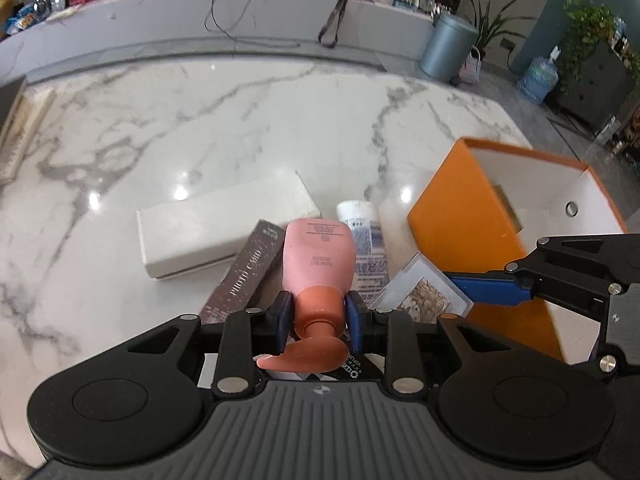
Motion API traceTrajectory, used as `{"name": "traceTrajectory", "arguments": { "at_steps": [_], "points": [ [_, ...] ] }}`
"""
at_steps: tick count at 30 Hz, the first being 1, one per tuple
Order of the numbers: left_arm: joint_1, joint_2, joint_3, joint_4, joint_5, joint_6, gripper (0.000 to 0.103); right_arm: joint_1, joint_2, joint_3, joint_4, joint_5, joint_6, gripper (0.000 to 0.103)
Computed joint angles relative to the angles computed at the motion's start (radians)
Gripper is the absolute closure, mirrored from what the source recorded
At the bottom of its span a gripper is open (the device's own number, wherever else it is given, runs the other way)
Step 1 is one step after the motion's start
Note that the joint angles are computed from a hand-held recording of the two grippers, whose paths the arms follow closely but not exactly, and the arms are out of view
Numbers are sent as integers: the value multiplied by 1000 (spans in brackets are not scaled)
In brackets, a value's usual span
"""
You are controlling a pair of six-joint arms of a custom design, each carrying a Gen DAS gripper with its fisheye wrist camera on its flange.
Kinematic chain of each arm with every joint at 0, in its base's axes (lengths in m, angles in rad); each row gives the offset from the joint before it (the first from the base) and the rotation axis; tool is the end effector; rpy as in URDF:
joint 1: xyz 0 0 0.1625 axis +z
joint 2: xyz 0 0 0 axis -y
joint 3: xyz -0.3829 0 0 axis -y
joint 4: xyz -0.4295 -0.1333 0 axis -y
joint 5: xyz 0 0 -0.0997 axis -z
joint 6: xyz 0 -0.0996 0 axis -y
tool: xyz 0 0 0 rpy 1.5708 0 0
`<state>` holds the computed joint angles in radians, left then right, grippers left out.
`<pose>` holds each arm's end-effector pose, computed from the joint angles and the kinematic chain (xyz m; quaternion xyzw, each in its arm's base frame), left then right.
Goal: Organize rigid objects
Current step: 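Carry the lotion bottle and photo box into the orange box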
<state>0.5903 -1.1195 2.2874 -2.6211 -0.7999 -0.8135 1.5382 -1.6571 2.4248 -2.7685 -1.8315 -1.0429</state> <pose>-0.2411 -0.4055 0.0293 0.0992 0.9200 -0.2593 0.2767 0.0943 -0.4101 0.1998 0.4445 -0.8611 0.1166 0.2174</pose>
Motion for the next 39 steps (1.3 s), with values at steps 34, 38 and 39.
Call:
{"name": "traceTrajectory", "arguments": {
  "at_steps": [34, 38, 39],
  "points": [
    [-123, 329, -367, 77, -95, 245, 71, -316, -331, -54, 60, 197, 90, 55],
    [-105, 385, -441, 190, -129, 296, 71, -348, -300, -80, 63, 195, 99, 55],
    [-103, 398, -458, 221, -131, 311, 71, -356, -293, -84, 67, 196, 99, 55]
  ]
}}
